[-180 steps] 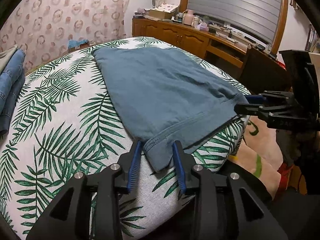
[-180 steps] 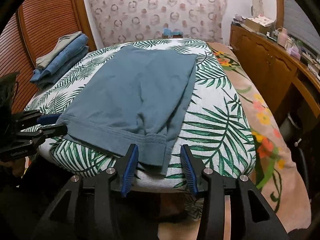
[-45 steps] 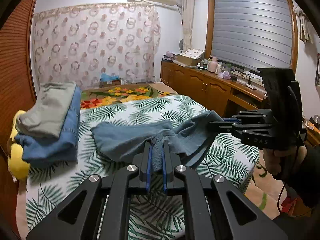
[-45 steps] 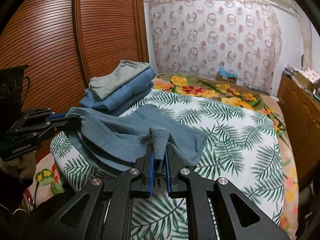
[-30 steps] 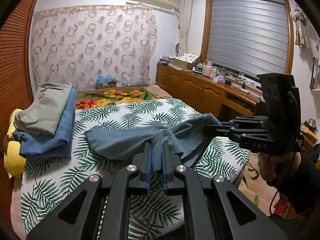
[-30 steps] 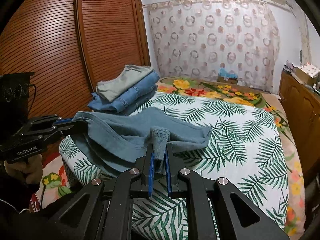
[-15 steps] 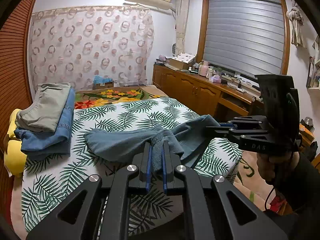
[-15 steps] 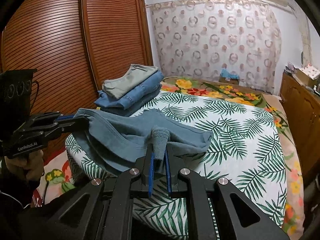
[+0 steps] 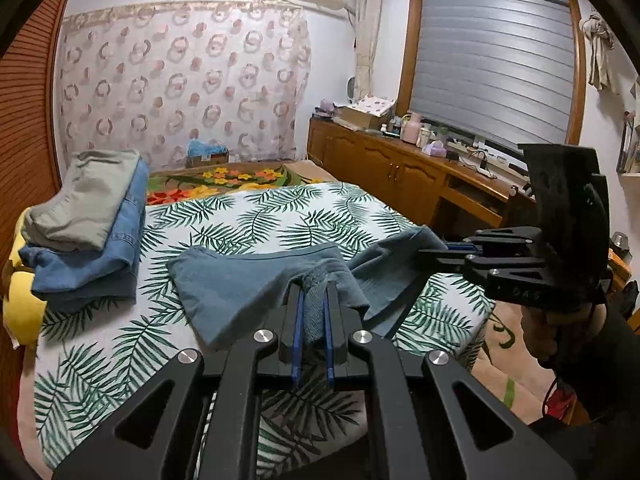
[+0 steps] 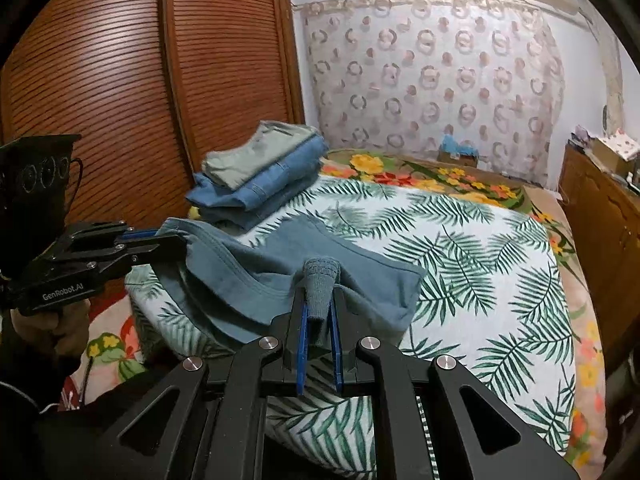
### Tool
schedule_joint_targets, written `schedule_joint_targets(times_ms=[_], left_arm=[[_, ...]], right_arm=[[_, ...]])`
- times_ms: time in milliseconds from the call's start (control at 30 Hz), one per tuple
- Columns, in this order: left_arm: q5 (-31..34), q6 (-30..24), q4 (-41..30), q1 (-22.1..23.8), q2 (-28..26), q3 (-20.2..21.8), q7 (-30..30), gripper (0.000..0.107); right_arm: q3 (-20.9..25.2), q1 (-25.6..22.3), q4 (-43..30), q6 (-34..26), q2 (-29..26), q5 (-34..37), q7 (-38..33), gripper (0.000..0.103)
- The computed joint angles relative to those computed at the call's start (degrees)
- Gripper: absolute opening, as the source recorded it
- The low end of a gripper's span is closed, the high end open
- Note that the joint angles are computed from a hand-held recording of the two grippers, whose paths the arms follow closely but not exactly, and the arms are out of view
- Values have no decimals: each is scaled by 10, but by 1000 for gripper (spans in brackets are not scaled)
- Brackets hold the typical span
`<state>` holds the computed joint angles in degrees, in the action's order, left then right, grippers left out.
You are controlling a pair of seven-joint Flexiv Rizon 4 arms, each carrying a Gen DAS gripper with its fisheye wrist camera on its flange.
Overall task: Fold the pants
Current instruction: 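Carry the lifted end over the shorts and lower it with both tools, then open both tools to release the folded shorts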
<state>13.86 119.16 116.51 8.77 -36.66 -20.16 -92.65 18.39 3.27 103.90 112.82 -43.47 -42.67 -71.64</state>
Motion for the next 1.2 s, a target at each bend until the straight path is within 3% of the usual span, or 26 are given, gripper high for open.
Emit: schedule_joint_targets(times_ms=[200,267,633,900,1000,1067,1133,1200], left_arm=[[-41,-19,-29,-37,-12,35,15,9],[-48,-24,-41,-35,-18,32,20,9],[-84,-43,-77,-37,-33,42,39,9],[-108,-75,-119,-34,-69,37,65,11],[-117,-77,-122,-35,-77,37,70,16],[-130,-73,-121,-47,-79,50,69,25],[-134,-68,-119,-48,-80,53,69,30],[-125,-67,-114,-35,-81,40,69,42]], right_arm=[[-22,36,-47,-41,-18,30,-16,10],[-10,33,-65,-58,-25,36,-23,10],[-42,94,-123,-87,-44,121,-71,10],[-17,94,-177,-147,-74,158,-91,10],[-10,98,-197,-173,-82,176,-101,10],[-12,105,-207,-182,-87,189,-107,10],[-28,119,-208,-179,-84,200,-114,10],[-55,140,-202,-163,-79,209,-114,10]])
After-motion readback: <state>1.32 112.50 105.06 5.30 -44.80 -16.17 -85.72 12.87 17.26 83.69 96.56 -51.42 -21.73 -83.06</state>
